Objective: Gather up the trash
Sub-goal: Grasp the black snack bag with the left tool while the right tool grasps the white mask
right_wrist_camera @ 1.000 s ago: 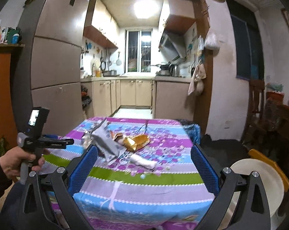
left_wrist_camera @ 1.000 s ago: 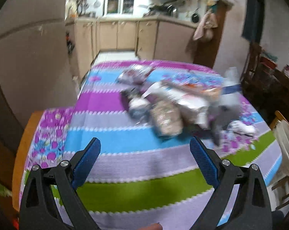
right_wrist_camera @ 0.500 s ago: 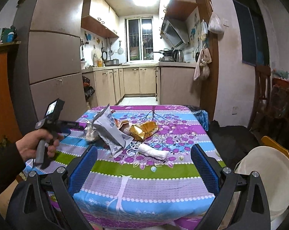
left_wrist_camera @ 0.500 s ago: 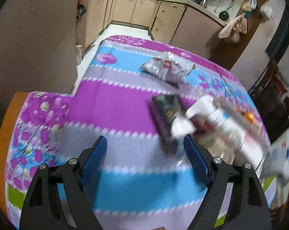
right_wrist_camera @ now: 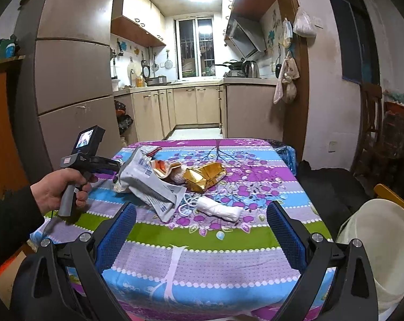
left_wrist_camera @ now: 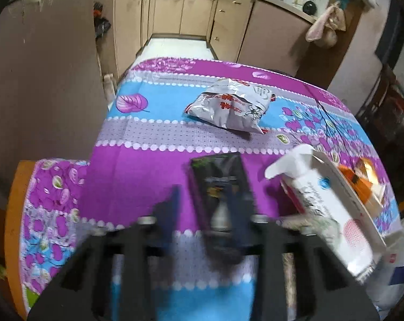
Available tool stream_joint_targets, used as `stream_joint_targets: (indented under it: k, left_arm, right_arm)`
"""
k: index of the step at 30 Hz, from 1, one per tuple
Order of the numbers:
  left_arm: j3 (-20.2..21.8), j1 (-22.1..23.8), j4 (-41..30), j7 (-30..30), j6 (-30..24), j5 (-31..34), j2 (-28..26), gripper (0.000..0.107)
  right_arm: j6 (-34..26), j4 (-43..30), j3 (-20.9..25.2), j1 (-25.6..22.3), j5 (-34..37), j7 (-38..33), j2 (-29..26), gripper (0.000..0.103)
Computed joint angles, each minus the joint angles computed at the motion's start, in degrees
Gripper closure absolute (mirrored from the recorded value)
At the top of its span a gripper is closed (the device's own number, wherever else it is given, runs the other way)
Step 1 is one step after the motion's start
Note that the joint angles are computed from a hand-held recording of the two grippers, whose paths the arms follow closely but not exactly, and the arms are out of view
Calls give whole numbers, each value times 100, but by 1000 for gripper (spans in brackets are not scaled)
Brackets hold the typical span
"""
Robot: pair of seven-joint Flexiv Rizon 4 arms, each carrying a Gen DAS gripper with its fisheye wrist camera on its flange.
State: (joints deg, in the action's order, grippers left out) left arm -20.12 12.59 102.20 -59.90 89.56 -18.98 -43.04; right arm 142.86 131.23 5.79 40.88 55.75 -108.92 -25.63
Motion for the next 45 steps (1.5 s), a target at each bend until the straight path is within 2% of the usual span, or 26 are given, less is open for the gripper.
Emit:
stream_joint_targets:
  k: [1,2,4,6,11,12,13,15,16,18,21,24,25,26,28,30,32,34,36,38,41,45]
  left_arm:
    - [26,-5,4,-12,17,63,4,88]
    - [-131,151,118,78,18,21,48,89]
    - [-656,689,410,291,-49,-20,158,96]
    - [-1136,1210,699,559,-110,-66,241,96]
    - [-1481,1636,994,734,41,-180,297,92]
    - [-1577,1719,1024,746,31,-175,294,81]
    - [-1712,1812,1089,777,146,-141,287,62]
    - [-1633,1696,1115,682,431,18,286,37]
    - [-1473,1540,1096,612,577,125,296,37]
    - [-1203,1305,982,447,570,238,281,36]
    - [-456,674,682,172,375,304,217,37]
    - [-23,316,621,85,581,464,170,48]
    - [-59,346,634,85,600,523,171,58]
    - [-135,415,659,71,569,553,189,61]
    - [-235,517,696,62,507,593,222,64]
    - [-329,616,716,110,480,647,217,66]
    - [-488,775,757,188,372,662,236,67]
    - [-588,872,777,273,278,647,248,68]
    - [-600,880,778,363,237,632,254,68]
    - [-610,880,778,463,176,605,265,68]
    - [-705,966,801,650,82,530,282,68]
    - [-708,927,793,779,139,434,253,68]
  right_arm:
    - [-36,8,12,-23,-70,12,-9,6]
    - [-72,12,4,-38,-108,18,3,6]
    - [-52,94,34,-108,-277,143,8,6]
    - [-33,161,26,-120,-383,214,6,6]
    - [-148,255,-10,-249,-697,550,-28,6]
    - [-130,276,-15,-253,-753,630,-45,6]
    - [-128,272,-31,-240,-793,689,-62,6]
    - [-107,283,-68,-196,-862,755,-112,6]
    - [-100,295,-84,-165,-875,776,-128,6]
    - [-139,304,-122,-116,-916,803,-158,6]
    - [-284,338,-201,-125,-1155,810,-188,6]
    - [-695,378,-355,-304,-1805,669,-156,7]
    - [-997,393,-393,-545,-2321,692,-119,12]
    - [-1237,384,-419,-721,-2699,733,-95,15]
    - [-1914,252,-635,-946,-3386,678,-29,28]
    - [-2577,39,-772,-1195,-4009,632,-32,34]
    - [-3476,-317,-741,-1657,-4922,720,-110,34]
    - [-4129,-635,-859,-1762,-5398,735,-248,34]
    - [-4662,-944,-704,-2057,-5775,771,-384,35]
    - [-5275,-1316,-299,-2534,-6050,759,-552,42]
    - [-5721,-1506,-53,-2808,-6341,789,-688,54]
    - [-5608,-1463,46,-2924,-6562,1018,-738,63]
